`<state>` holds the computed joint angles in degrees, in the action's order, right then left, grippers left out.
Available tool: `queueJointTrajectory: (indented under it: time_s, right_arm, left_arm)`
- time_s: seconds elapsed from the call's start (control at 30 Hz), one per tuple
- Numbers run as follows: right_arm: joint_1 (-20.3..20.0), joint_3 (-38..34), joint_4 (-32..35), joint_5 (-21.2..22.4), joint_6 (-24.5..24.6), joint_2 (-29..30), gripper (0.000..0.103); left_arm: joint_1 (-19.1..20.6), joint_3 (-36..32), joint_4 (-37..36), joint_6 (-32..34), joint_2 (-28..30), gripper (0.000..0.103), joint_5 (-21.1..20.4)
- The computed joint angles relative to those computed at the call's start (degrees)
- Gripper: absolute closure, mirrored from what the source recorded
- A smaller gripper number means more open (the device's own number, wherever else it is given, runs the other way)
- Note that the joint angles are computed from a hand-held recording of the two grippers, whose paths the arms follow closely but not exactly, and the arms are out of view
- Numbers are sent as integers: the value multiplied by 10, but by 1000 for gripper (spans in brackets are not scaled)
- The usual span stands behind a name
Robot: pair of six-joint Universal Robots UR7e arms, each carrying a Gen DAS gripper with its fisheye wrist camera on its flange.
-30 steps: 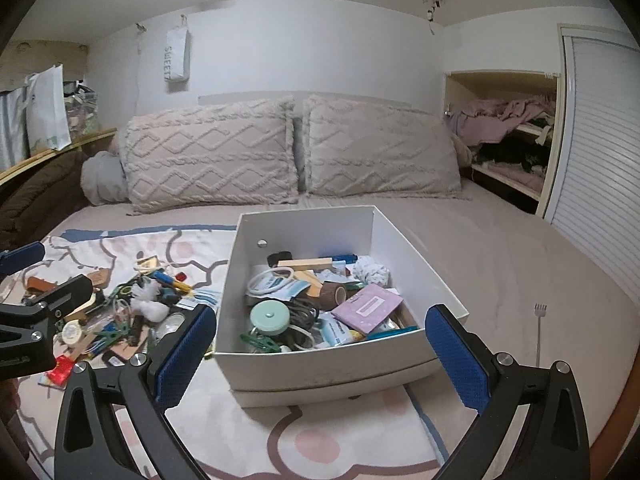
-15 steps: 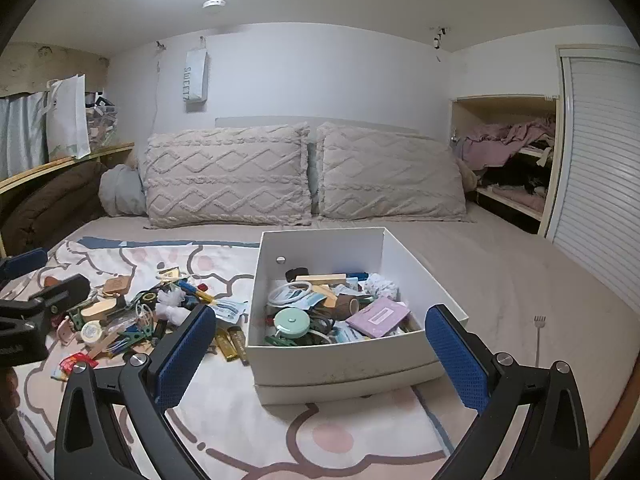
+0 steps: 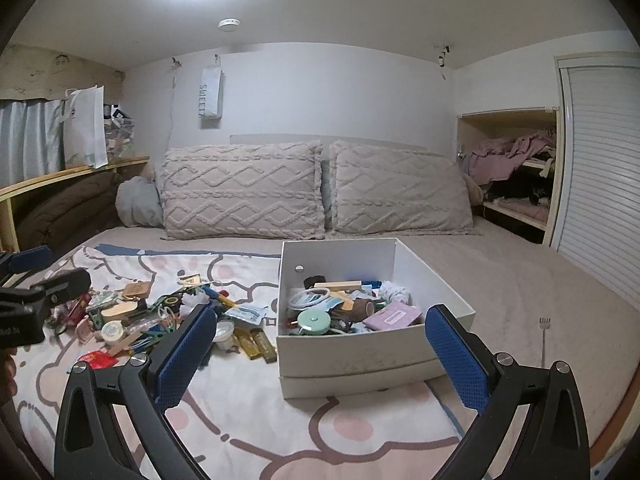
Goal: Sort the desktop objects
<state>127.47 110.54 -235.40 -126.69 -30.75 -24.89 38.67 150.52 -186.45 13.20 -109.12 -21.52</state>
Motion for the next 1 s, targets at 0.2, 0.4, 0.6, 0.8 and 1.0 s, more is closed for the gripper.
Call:
queueJointTrajectory:
  time_s: [0.2,0.4,0.6,0.8,1.0]
  right_arm:
    - [9,7,-24,-12,-4,13,0]
    - [17,8,-33,-9,-7,17,0]
    - [24,7,-35,-5,-7,21,0]
    - [33,2,-33,-14,-16,27,0]
    - [35,4,-32,-17,-11,27,0]
  left_arm:
    - [-16,16,32,-6,-51,0,14]
    - [-26,28,71,-22,-93,0,29]
    - [-37,38,140,-58,-142,0,37]
    - [-38,38,179,-83,-167,0,22]
    - [-47,41,200,-90,-180,0,24]
